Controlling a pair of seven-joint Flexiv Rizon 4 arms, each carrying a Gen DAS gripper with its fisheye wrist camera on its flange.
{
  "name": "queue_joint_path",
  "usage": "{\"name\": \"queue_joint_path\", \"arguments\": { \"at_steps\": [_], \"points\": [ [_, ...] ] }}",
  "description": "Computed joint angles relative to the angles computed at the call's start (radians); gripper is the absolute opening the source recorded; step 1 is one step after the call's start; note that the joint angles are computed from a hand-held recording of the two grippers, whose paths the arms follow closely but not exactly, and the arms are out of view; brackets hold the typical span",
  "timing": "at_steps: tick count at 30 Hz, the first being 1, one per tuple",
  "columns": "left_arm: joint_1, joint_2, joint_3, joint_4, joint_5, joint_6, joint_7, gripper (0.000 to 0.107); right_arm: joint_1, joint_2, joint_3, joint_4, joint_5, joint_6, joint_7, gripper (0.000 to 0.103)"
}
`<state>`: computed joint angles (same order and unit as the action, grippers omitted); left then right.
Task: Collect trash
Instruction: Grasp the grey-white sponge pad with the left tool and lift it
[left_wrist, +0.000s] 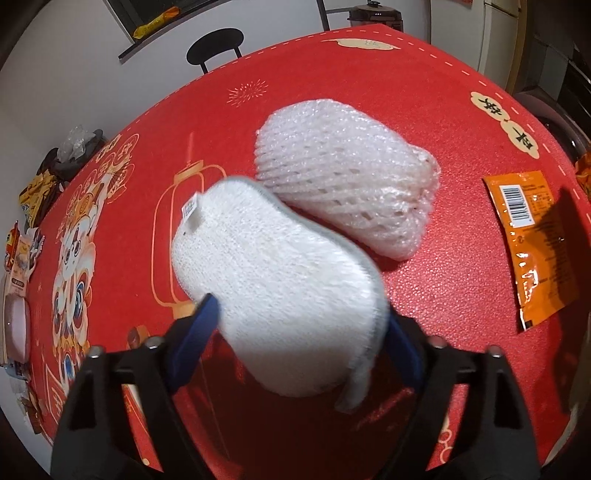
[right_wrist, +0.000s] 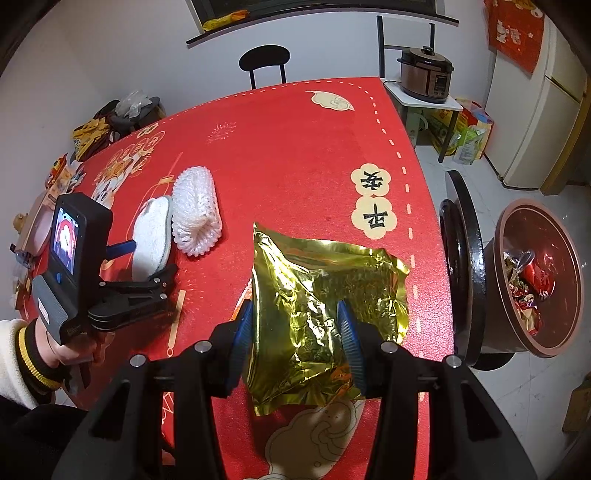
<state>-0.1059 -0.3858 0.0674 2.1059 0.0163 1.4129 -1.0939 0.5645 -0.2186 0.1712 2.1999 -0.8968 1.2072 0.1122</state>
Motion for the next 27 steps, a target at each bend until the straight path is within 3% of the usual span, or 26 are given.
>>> {"name": "queue_joint_path", "arguments": {
  "at_steps": [5, 9, 11, 15, 18, 23, 27],
  "points": [
    [0.088, 0.047, -0.101, 0.050, -0.108, 0.003, 0.084, 0.063, -0.002, 0.002, -0.002, 0.000, -0.009, 0.001, -0.001, 0.046],
    [0.188, 0.104, -0.220, 0.098, -0.315, -0.021, 0.208, 0.052, -0.004, 0.002, -0.003, -0.001, -0.016, 0.005, 0.001, 0.046],
    [0.234, 0.135, -0.279, 0.121, -0.464, -0.040, 0.289, 0.048, -0.004, 0.000, -0.003, -0.004, -0.017, 0.007, 0.000, 0.046],
    [0.329, 0.207, -0.391, 0.150, -0.916, -0.137, 0.490, 0.041, -0.005, -0.004, -0.004, -0.008, -0.015, 0.013, -0.005, 0.046],
    [0.330, 0.216, -0.346, 0.135, -1.026, -0.215, 0.471, 0.035, -0.005, -0.006, -0.005, -0.009, -0.013, 0.020, -0.011, 0.046],
    [0.321, 0.196, -0.227, 0.113, -0.975, -0.308, 0.315, 0.027, -0.002, -0.020, -0.007, -0.025, -0.001, 0.025, -0.040, 0.046],
    [0.288, 0.181, -0.156, 0.112, -0.941, -0.332, 0.287, 0.027, 0.005, -0.034, -0.009, -0.043, 0.018, 0.026, -0.071, 0.046]
  ]
}}
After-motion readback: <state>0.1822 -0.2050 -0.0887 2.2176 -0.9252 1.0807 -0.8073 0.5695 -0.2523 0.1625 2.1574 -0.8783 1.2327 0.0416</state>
